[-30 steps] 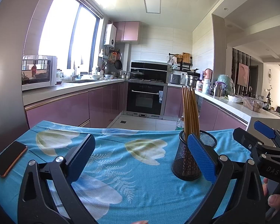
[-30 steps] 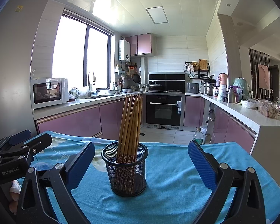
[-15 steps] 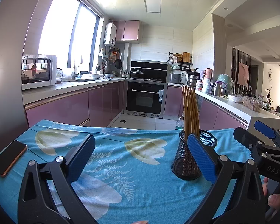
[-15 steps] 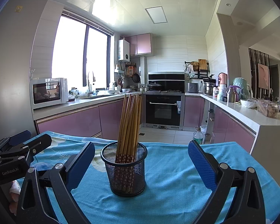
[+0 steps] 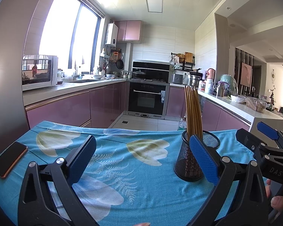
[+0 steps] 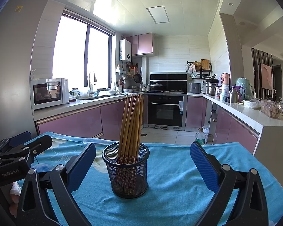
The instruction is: Organize utensils
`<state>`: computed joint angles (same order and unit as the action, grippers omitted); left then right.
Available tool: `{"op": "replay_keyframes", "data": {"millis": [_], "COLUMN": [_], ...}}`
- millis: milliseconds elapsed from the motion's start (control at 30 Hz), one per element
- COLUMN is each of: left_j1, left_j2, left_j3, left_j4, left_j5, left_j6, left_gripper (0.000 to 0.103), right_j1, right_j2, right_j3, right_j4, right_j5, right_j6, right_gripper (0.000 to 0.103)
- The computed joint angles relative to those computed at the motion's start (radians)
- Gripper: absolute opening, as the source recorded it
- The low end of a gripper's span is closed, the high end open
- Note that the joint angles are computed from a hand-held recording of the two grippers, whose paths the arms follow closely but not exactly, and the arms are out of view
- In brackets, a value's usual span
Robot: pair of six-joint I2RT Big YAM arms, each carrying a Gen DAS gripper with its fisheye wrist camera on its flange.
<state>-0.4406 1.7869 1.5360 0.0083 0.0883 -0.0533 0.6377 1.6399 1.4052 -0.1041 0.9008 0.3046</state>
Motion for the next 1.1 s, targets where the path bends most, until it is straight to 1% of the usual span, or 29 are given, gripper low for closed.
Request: {"op": "replay_keyframes", "data": {"millis": [567, 700, 867, 933, 1033, 1100], "left_j1": [-0.003, -0.004, -0.006, -0.006, -0.006, -0.003], "left_j2": [0.002, 0.003, 0.000, 0.000, 0.004, 0.017], "left_j3": [-0.009, -0.011, -0.017, -0.013, 0.001, 0.027], "left_j4": [0.011, 0.012, 0.020, 0.012, -0.025, -0.065], "left_j5": [-0.010, -0.018, -0.040, -0.037, -0.042, -0.045], "left_j6": [0.006, 0.008, 0.021, 0.020, 0.014, 0.009], "left_gripper": [0.097, 0.097, 0.097, 0.097, 0.097, 0.097], "right_j1": [-0.001, -0.002, -0.003, -0.004, -0.009, -0.018], "right_j2": [0.002, 0.007, 0.009, 0.008, 0.004, -0.003], "right_j3": [0.004, 0.010, 0.009, 0.007, 0.001, -0.004], "right_j4": [-0.002, -0.013, -0.009, -0.013, -0.031, -0.074], "right_j5": [0.000, -0.003, -0.006, -0.010, -0.017, -0.024], "right_j6": [0.001, 0.007, 0.011, 0.017, 0.033, 0.070], "right_gripper": [0.097, 0.097, 0.097, 0.097, 0.097, 0.097]}}
